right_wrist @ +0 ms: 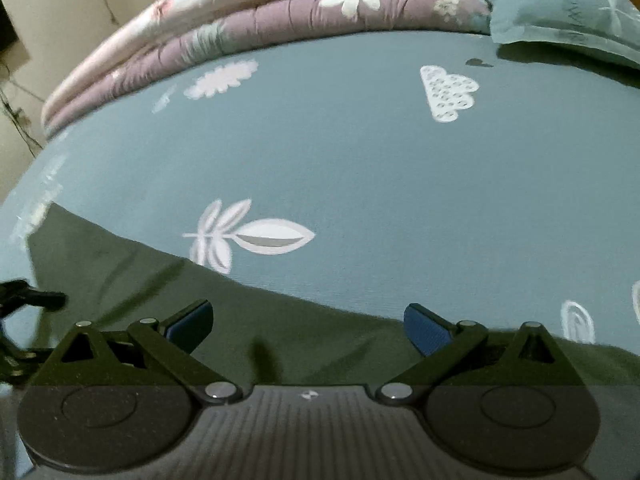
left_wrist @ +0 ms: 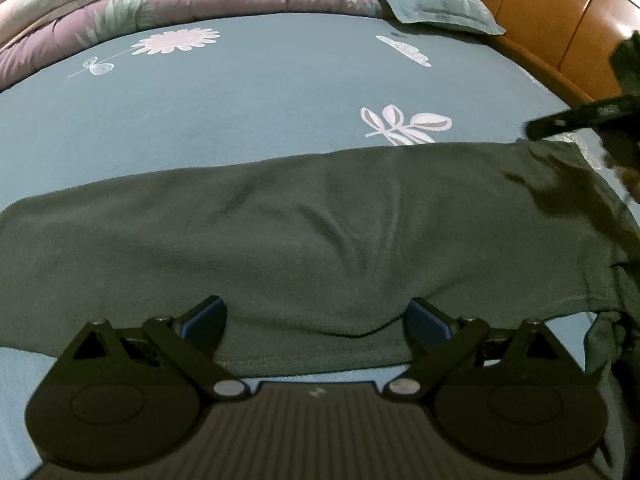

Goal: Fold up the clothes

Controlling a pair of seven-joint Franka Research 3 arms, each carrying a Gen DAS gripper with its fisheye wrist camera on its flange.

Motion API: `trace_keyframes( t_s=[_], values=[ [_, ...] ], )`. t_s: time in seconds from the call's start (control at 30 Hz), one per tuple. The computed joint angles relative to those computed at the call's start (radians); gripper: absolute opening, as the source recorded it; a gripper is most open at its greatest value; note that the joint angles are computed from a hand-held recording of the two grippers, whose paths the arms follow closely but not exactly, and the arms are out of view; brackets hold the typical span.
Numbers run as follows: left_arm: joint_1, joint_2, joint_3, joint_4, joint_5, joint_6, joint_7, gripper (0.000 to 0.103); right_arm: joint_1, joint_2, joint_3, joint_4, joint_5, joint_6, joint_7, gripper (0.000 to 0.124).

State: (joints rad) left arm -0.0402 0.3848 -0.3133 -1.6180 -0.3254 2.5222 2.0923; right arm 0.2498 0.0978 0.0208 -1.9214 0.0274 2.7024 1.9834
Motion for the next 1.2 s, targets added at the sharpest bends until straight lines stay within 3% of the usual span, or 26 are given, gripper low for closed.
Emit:
trace_keyframes(
  t_s=[0.17, 0.3, 0.37, 0.5, 0.67, 0.83, 1.0, 1.1, 1.2],
  values=[
    [-0.001, 0.0, 0.001, -0.001, 0.005, 0.003, -0.003, 0.097, -0.009, -0.09, 0.013, -0.101, 0.034, -0.047, 0.002, 0.103],
    [-0.01, -0.018, 0.011, -0.013, 0.023, 0.017, -0.033, 0.097, -0.027, -0.12, 0.017, -0.127, -0.245, -0.178, 0.295, 0.103],
    [-0.008, -0.038, 0.009, -0.029, 0.024, 0.024, -0.032, 0.097, -0.038, -0.157, 0.022, -0.156, -0.312, -0.185, 0.386, 0.103],
    [-0.01, -0.095, 0.014, -0.08, 0.019, 0.03, -0.035, 0.097, -0.056, -0.247, 0.04, -0.226, -0.266, -0.15, 0.38, 0.103],
    [-0.028, -0.209, 0.027, -0.205, -0.008, 0.049, -0.035, 0.097, -0.043, -0.292, 0.08, -0.235, -0.19, -0.217, 0.308, 0.103],
    [-0.055, -0.348, 0.059, -0.351, -0.132, 0.049, 0.035, 0.097, -0.011, -0.386, 0.121, -0.33, -0.105, -0.233, 0.326, 0.103],
    [-0.11, -0.45, 0.116, -0.456, -0.238, 0.044, 0.105, 0.097, -0.01, -0.475, 0.17, -0.431, -0.052, -0.295, 0.462, 0.103],
    [-0.14, -0.489, 0.145, -0.494, -0.283, 0.044, 0.155, 0.097, -0.018, -0.507, 0.205, -0.456, -0.044, -0.383, 0.602, 0.103],
    [-0.17, -0.516, 0.174, -0.517, -0.361, 0.028, 0.234, 0.097, -0.012, -0.57, 0.241, -0.485, -0.078, -0.359, 0.69, 0.103]
  ],
)
